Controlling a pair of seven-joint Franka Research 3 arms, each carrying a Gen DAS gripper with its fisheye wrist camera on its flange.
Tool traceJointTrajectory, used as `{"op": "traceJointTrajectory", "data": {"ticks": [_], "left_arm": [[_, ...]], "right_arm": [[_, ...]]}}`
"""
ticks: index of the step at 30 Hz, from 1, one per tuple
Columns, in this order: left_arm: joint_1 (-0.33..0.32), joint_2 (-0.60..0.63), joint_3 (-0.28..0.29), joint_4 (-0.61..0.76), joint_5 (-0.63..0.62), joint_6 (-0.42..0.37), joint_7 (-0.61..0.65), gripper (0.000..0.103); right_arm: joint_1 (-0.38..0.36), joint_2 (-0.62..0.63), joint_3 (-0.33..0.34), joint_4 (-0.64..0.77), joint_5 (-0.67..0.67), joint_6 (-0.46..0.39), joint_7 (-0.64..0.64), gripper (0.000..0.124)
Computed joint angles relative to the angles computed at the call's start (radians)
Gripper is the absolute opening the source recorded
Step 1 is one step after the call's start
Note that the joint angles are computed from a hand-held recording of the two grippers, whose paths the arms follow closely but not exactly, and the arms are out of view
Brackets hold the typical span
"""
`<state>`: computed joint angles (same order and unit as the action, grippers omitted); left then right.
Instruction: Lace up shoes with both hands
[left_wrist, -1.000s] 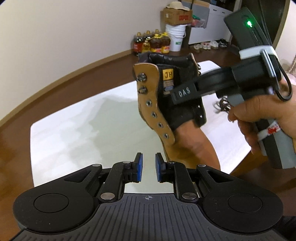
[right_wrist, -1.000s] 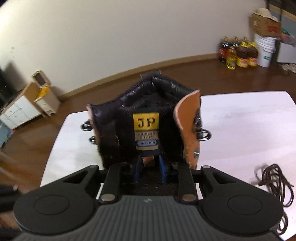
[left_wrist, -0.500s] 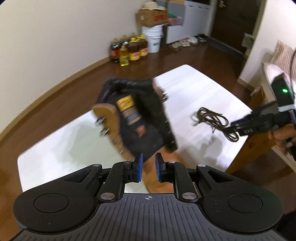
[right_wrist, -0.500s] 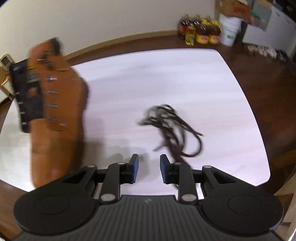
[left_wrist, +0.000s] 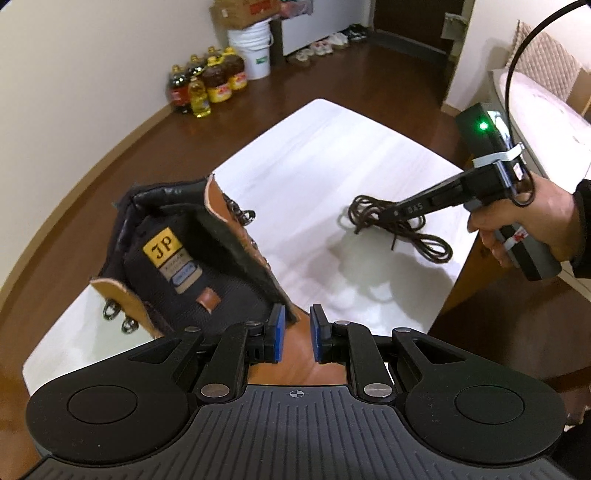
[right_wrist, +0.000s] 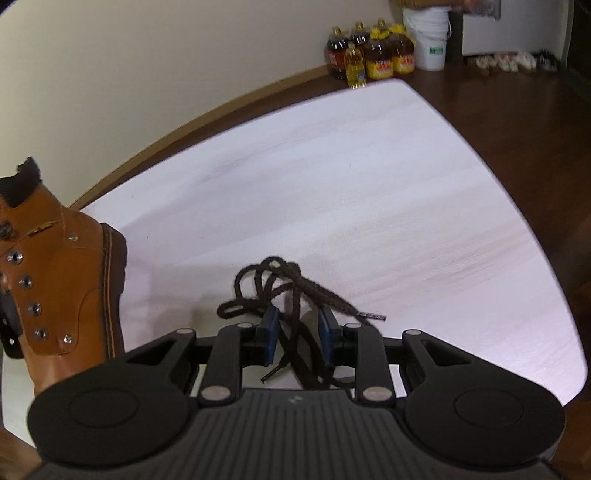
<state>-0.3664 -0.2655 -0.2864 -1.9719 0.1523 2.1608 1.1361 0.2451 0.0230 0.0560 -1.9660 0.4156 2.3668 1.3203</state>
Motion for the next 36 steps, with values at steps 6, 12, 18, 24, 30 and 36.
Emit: {"op": "traceJointTrajectory", "data": {"ticks": [6, 12, 18, 24, 30, 36], "left_arm": [[-0.007, -0.025, 0.028, -0.04, -0.034, 0.042, 0.106, 0.015], [-0.038, -0.122, 0.112, -0.177, -0.184, 0.189, 0.331, 0.015], [-0.073, -0.234, 0.202, -0.282, -0.329, 0.24, 0.594, 0.015], [-0.075, -0.326, 0.287, -0.347, -0.442, 0.171, 0.804, 0.015], [-0.011, -0.331, 0.259, -0.377, -0.453, 0.12, 0.783, 0.015], [0.017, -0.304, 0.233, -0.38, -0.427, 0.059, 0.763, 0.015]], "right_arm": [[-0.009, -0.077, -0.011, -0.031, 0.104, -0.033, 0.066, 0.004], [-0.007, -0.177, -0.03, -0.044, 0.314, -0.036, 0.19, 0.004], [0.006, -0.324, 0.05, -0.073, 0.177, 0.259, 0.432, 0.004], [0.013, -0.432, 0.143, -0.158, 0.024, 0.351, 0.748, 0.004], [0.167, -0.505, 0.117, -0.365, 0.173, 0.409, 0.919, 0.004], [0.308, -0.455, 0.111, -0.472, 0.313, 0.571, 0.919, 0.004]]}}
